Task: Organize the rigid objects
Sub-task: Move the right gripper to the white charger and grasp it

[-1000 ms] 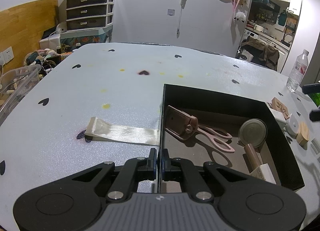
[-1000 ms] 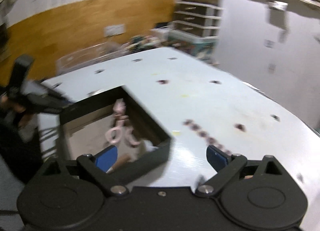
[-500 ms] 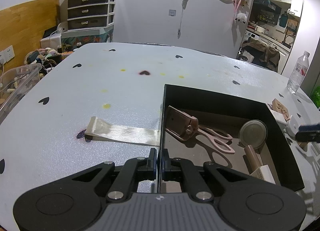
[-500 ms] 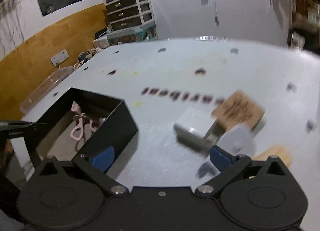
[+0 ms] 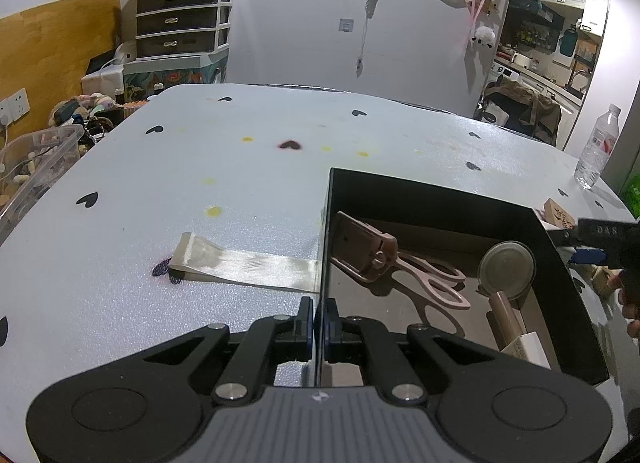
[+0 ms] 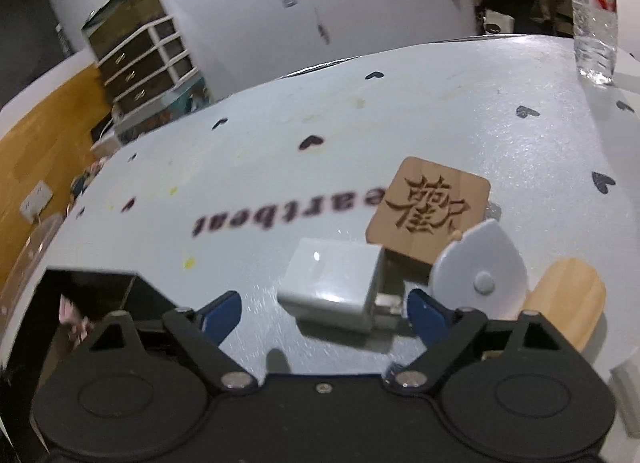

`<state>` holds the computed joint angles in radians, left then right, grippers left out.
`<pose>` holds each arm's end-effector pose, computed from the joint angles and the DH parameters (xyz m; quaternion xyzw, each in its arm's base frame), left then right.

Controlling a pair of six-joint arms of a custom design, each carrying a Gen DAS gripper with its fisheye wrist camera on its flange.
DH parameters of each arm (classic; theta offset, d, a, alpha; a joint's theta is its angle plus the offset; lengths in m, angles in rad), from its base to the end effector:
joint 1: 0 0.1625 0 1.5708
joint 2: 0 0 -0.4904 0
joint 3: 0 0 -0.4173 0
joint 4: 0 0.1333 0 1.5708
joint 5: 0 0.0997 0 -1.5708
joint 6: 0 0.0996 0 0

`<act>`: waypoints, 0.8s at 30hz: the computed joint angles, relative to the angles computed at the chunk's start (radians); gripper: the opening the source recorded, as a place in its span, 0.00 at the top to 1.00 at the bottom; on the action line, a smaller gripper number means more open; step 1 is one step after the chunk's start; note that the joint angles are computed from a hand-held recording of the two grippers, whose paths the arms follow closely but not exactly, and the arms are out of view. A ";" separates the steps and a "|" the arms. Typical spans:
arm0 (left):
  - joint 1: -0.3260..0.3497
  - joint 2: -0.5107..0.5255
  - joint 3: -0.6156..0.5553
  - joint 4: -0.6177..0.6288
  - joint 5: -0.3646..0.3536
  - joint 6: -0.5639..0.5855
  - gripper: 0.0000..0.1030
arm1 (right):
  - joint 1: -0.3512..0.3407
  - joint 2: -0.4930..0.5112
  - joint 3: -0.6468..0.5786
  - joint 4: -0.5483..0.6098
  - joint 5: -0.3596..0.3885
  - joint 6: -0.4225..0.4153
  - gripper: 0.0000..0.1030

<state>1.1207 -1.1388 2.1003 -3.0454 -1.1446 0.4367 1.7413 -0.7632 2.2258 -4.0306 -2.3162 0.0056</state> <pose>-0.0933 -0.5941 0.2356 0.3571 0.8770 -0.2494 0.2029 0.1522 -0.4964 0.1307 -0.1062 -0.8295 0.4718 0.2794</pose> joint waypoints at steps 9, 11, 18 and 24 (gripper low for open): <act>0.000 0.001 0.000 -0.002 0.000 -0.001 0.96 | 0.016 0.048 -0.083 0.008 -0.086 -0.070 0.19; 0.000 0.001 0.000 -0.002 0.000 -0.001 0.96 | 0.019 0.056 -0.096 0.005 -0.102 -0.085 0.22; 0.001 0.003 0.000 -0.003 -0.002 -0.002 0.96 | 0.020 0.070 -0.110 -0.020 -0.103 -0.167 0.36; 0.001 0.003 0.000 -0.003 -0.002 -0.002 0.96 | 0.014 0.053 -0.081 -0.043 -0.047 -0.176 0.36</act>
